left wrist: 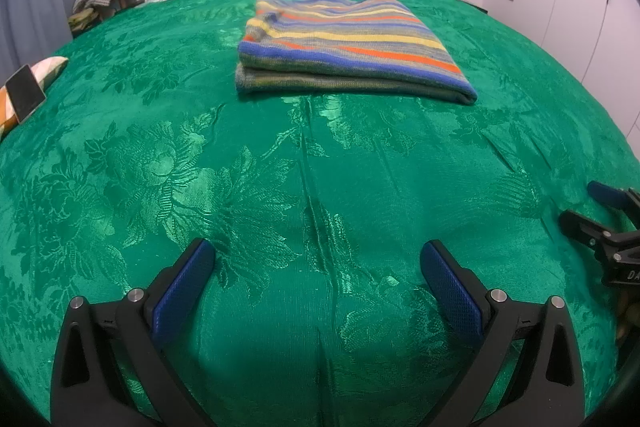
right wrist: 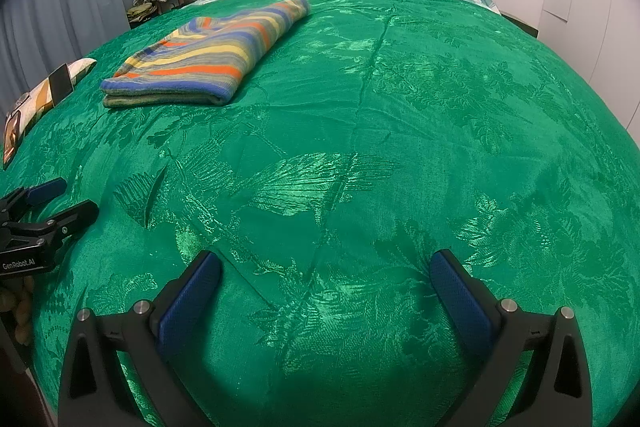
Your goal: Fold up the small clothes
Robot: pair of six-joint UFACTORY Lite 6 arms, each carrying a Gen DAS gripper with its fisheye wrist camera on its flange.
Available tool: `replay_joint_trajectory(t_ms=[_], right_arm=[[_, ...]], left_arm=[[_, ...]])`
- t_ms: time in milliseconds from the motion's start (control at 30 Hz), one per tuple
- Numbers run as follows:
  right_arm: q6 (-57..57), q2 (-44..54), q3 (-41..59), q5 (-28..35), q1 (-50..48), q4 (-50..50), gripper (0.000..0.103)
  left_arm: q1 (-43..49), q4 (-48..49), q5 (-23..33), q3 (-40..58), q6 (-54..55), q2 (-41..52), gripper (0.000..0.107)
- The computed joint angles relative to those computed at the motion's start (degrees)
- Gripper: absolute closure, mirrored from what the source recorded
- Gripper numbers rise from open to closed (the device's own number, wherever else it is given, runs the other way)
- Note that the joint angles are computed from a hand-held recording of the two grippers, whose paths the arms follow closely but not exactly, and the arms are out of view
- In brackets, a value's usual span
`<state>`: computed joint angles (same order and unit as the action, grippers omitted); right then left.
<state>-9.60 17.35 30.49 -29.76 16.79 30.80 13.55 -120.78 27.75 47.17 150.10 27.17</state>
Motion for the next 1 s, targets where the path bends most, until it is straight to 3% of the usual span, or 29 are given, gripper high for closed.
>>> replay_joint_trajectory(t_ms=[167, 300, 400, 500, 1000], right_arm=[[-8.15, -6.13, 2.41, 8.77, -2.53, 7.55, 0.0], [-22.12, -3.74, 8.82, 7.53, -6.65, 20.85, 0.0], [-16.22, 6.99, 14.5, 10.5, -11.27, 12.37, 0.0], [-6.74, 5.28, 11.72, 7.97, -11.78, 4.05, 0.0], [-7.86, 5.52, 12.03, 8.27, -11.88, 4.96, 0.0]], left_arm=[[0.55, 1.59, 0.8, 0.39, -1.31, 0.39, 0.005], [0.33, 1.33, 0.49, 0.44, -1.21, 0.28, 0.004], [0.03, 0.89, 0.12, 0.84, -0.95, 0.58, 0.005], [-0.13, 0.35, 0.19, 0.98, -0.58, 0.79, 0.005], [-0.48, -0.94, -0.1, 0.91, 0.5, 0.83, 0.005]])
